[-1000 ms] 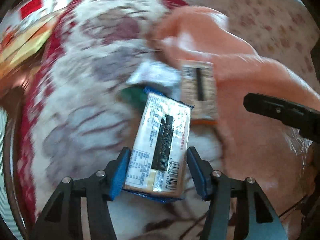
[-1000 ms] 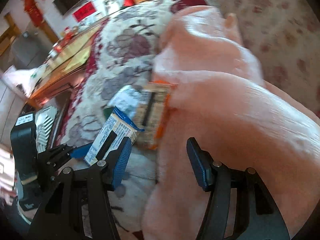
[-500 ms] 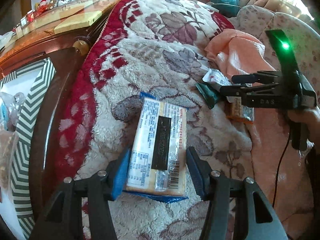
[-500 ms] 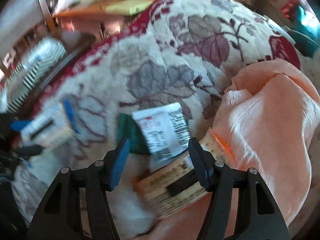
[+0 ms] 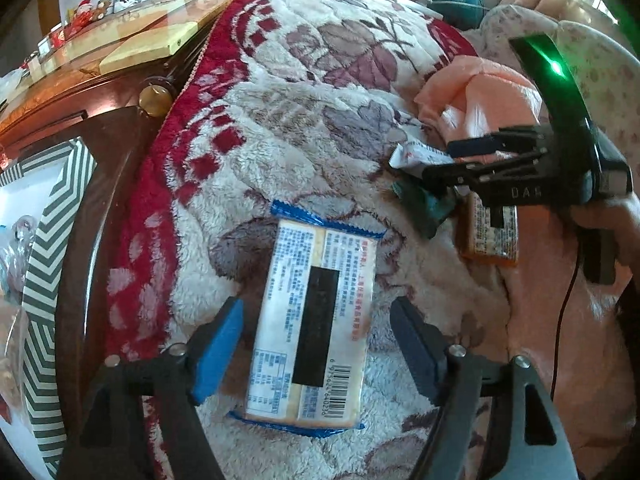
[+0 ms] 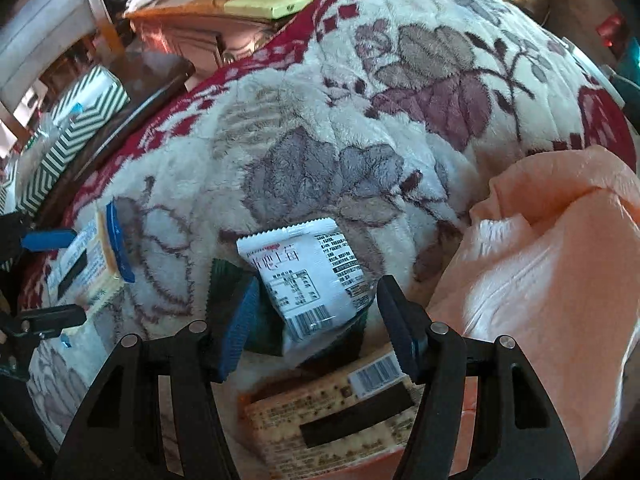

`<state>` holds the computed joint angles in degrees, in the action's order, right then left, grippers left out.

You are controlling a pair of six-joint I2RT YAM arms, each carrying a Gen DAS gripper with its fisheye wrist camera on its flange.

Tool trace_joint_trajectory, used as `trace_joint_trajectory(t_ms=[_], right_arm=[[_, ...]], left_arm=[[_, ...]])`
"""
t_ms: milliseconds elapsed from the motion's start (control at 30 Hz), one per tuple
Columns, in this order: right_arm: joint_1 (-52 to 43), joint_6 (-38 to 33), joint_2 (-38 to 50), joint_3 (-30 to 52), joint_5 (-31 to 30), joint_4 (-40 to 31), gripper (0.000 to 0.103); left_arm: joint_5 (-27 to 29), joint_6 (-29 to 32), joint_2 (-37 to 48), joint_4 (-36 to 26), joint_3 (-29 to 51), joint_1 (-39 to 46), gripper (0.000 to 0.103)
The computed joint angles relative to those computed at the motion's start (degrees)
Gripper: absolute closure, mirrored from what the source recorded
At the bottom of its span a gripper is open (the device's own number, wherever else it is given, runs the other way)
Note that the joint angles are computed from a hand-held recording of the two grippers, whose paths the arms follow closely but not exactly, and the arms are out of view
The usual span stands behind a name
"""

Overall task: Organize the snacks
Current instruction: 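Hold the biscuit box with the left gripper while the right gripper grasps the pink strawberry packet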

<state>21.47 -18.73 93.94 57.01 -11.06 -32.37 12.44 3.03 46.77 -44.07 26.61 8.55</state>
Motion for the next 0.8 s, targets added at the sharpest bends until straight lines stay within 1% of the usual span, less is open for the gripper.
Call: trace_joint_trajectory(t_ms=[100, 167, 200, 300, 367, 400, 467, 533, 633, 733, 800], right_arm=[[-0.49, -2.05, 1.9, 1.96, -0.96, -1.32, 0.041], [-0.82, -2.54, 4.27, 3.97, -1.19, -2.16, 0.034], [-1.02, -2.54, 5.76, 5.25, -1.15, -2.84, 0.034], [-2.04, -0.72, 9.81, 8.61, -3.48, -4.39, 0.034], [-2.73, 1.39, 11.17, 9.61, -5.68, -4.29, 0.034], [-2.71, 2.11, 11.5, 9.81, -5.81, -4.19, 0.034], [-1.74, 2.25, 11.11, 9.62, -4.2, -4.19, 0.034], [-0.84, 0.69, 8.66, 7.97, -4.03, -3.5, 0.034], [-0.41, -0.2, 5.03, 6.27, -2.37, -1.07, 0.034], [-0.75, 2.62, 4.12, 6.59, 4.23, 2.54, 0.034], [-1.02, 5.71, 6.16, 8.84, 10.17, 1.84, 0.034]], left_arm=[[-0.33, -0.69, 1.15, 0.47, -0.18, -0.24, 0.026], [-1.21, -1.16, 1.91, 1.08, -0.22, -0.69, 0.026], [-1.47, -1.49, 2.33, 1.31, -0.1, -0.97, 0.026], [-2.07, -2.49, 3.49, 1.91, 0.25, -1.58, 0.024], [-2.58, -2.83, 4.42, 2.13, 0.54, -2.02, 0.024], [-2.67, -2.85, 4.58, 2.16, 0.65, -2.08, 0.024], [-2.3, -2.4, 4.95, 2.3, 0.78, -1.41, 0.024], [-1.37, -1.37, 5.55, 2.34, 0.8, -0.04, 0.024], [-1.19, -1.53, 5.55, 2.7, 0.51, 0.14, 0.023], [-2.22, -2.09, 4.81, 2.33, 0.37, -1.32, 0.021], [-1.86, -1.61, 4.65, 1.98, 0.4, -0.94, 0.021]])
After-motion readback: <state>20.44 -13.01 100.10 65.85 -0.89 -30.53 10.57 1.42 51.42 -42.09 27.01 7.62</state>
